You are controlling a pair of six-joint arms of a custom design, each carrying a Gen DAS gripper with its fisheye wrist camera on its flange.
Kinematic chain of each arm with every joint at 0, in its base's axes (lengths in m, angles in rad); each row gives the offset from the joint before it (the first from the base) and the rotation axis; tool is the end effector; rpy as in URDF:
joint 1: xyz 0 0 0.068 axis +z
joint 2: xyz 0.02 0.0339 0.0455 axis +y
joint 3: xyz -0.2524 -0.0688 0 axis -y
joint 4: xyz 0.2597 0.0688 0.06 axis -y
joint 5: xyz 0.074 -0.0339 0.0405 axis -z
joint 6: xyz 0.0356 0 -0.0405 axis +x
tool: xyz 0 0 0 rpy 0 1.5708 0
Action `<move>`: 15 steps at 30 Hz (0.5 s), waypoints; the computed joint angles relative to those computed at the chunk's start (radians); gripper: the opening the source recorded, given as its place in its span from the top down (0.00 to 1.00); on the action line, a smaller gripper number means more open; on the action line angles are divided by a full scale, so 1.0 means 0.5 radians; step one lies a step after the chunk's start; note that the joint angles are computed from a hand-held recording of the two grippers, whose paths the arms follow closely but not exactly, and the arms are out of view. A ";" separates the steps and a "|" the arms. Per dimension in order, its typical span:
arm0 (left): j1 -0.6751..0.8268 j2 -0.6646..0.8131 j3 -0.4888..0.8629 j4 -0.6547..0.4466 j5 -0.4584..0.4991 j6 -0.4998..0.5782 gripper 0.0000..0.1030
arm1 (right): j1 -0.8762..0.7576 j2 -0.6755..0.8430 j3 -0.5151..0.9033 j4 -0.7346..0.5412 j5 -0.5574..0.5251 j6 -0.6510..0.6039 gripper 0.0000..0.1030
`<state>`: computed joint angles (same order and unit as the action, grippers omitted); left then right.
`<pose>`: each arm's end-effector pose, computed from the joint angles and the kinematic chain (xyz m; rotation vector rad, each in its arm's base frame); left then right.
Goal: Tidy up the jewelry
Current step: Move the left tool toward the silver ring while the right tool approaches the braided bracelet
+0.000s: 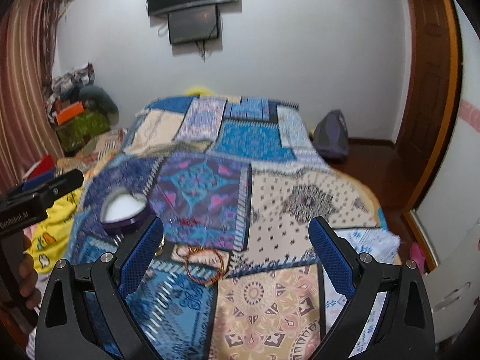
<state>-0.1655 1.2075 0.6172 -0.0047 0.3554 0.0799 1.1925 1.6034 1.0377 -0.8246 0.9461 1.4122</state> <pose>0.2627 -0.0564 0.1945 0.4655 2.1044 -0.4337 0.1364 0.2650 0.1839 0.3399 2.1592 -0.1059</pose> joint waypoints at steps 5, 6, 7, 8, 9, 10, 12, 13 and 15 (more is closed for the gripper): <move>-0.043 0.309 0.074 0.028 -0.093 0.075 0.00 | -0.140 -0.065 -0.259 0.492 -0.280 -0.337 0.09; -0.052 0.364 0.086 0.028 -0.111 0.102 0.00 | -0.169 -0.057 -0.292 0.567 -0.340 -0.398 0.10; -0.058 0.411 0.096 0.018 -0.117 0.134 0.00 | -0.196 -0.048 -0.319 0.641 -0.398 -0.459 0.11; -0.072 0.467 0.112 0.007 -0.133 0.165 0.00 | -0.230 -0.030 -0.342 0.729 -0.456 -0.522 0.13; -0.084 0.507 0.122 0.006 -0.151 0.182 0.00 | -0.262 -0.027 -0.379 0.821 -0.522 -0.585 0.14; -0.098 0.555 0.132 0.008 -0.175 0.198 0.00 | -0.301 -0.030 -0.426 0.934 -0.605 -0.659 0.14; -0.116 0.632 0.150 0.009 -0.201 0.224 0.00 | -0.367 -0.010 -0.476 1.092 -0.739 -0.771 0.15; -0.125 0.670 0.160 0.010 -0.213 0.233 0.00 | -0.393 0.010 -0.481 1.140 -0.792 -0.818 0.16; -0.134 0.735 0.182 -0.003 -0.214 0.250 0.00 | -0.441 0.060 -0.482 1.229 -0.899 -0.908 0.18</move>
